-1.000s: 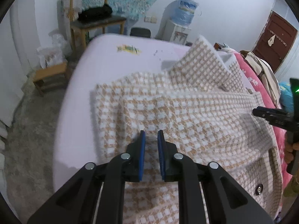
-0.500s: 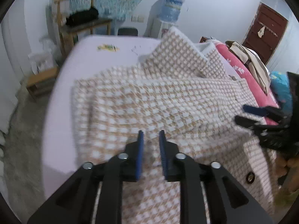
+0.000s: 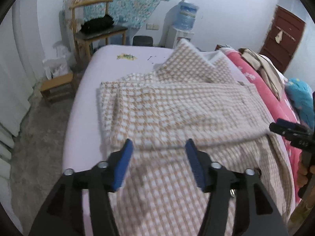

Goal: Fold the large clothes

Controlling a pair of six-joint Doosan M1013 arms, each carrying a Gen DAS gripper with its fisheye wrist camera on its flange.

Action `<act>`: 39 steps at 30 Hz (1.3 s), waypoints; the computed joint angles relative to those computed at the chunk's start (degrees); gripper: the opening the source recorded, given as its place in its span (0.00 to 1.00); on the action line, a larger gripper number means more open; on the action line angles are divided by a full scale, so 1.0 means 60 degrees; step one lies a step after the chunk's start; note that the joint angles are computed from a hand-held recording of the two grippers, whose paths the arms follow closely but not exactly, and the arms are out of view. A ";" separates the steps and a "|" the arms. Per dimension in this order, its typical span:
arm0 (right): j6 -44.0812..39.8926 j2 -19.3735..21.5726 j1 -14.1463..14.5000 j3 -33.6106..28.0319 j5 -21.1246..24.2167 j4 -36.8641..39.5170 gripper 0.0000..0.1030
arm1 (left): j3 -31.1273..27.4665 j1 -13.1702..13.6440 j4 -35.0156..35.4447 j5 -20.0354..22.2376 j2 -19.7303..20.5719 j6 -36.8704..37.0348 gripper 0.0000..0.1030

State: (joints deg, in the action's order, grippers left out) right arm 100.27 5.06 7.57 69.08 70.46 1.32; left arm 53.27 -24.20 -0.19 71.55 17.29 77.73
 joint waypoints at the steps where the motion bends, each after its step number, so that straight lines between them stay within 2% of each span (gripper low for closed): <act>1: -0.0009 -0.0268 0.0032 0.0224 -0.0061 0.0187 0.80 | 0.0211 -0.0080 0.0076 -0.0028 -0.0217 0.0034 0.63; 5: -0.0053 -0.0746 0.0350 0.0670 -0.0004 0.0279 0.86 | 0.0831 -0.0340 0.0084 0.0143 -0.0787 0.0178 0.76; 16: 0.1258 -0.1921 0.1463 0.2151 0.0298 -0.0678 0.89 | 0.2486 -0.1347 0.0541 0.0613 -0.1880 -0.0057 0.81; 25: 0.2109 -0.2310 0.1647 0.2823 0.0597 -0.1138 0.89 | 0.3259 -0.1690 0.0629 0.0776 -0.2265 -0.0377 0.81; 31: 0.2537 -0.2491 0.1708 0.3228 0.0365 -0.1046 0.92 | 0.3677 -0.1939 0.1002 0.0691 -0.2491 -0.0635 0.82; 39: 0.2747 -0.2731 0.1756 0.3421 0.0051 -0.0993 0.92 | 0.3989 -0.1924 0.1114 0.0472 -0.2670 -0.1058 0.88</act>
State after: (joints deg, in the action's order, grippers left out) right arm 116.76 -11.33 18.11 89.61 70.77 -4.64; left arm 77.20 -35.74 6.49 74.38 1.27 71.39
